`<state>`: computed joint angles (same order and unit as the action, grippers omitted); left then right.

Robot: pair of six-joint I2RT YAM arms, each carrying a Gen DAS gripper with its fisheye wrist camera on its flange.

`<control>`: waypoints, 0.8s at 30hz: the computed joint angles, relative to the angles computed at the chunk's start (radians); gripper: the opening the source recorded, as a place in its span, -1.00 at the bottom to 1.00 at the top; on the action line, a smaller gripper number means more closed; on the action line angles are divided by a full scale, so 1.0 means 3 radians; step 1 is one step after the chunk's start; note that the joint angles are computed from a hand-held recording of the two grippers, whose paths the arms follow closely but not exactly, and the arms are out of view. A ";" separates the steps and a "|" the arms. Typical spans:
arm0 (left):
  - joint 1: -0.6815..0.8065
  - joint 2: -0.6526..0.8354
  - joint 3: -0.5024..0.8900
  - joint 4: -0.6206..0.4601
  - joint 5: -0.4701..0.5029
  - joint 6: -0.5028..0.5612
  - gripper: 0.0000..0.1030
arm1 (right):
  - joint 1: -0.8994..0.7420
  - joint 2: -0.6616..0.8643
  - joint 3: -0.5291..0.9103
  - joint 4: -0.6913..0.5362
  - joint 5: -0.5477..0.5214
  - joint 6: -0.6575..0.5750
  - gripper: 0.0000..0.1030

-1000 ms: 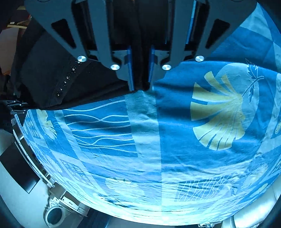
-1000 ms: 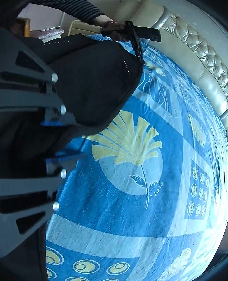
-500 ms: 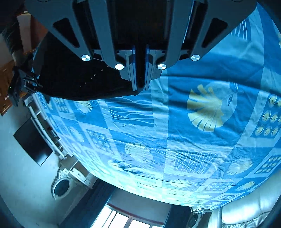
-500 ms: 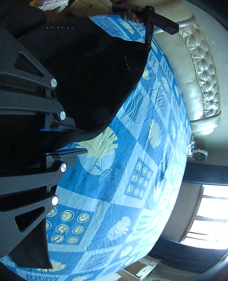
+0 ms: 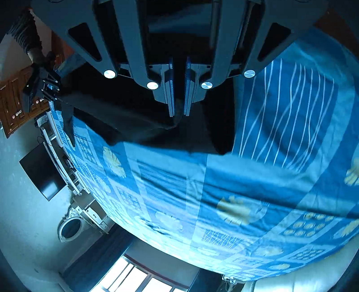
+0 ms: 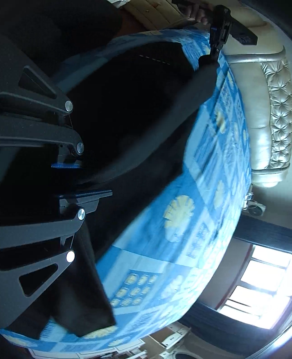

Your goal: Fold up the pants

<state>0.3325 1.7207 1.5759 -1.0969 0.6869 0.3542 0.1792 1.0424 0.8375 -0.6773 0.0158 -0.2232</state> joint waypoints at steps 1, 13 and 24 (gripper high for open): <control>0.0037 -0.0050 -0.0122 -0.0007 -0.0019 0.0036 -0.87 | 0.0032 -0.0036 -0.0078 0.0000 0.0037 0.0021 -0.70; 0.0045 -0.0408 -0.0880 0.0278 -0.0415 0.0216 -0.86 | 0.0334 -0.0228 -0.0527 0.0111 0.0369 0.0432 -0.70; -0.0098 -0.0631 -0.1124 0.0510 -0.0728 0.0181 -0.85 | 0.0386 -0.0262 -0.0557 0.0098 0.0446 0.0628 -0.62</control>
<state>0.3031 1.5314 1.2388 -0.9439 0.4685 0.4085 0.2951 0.9637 0.6703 -0.6480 0.1496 -0.0349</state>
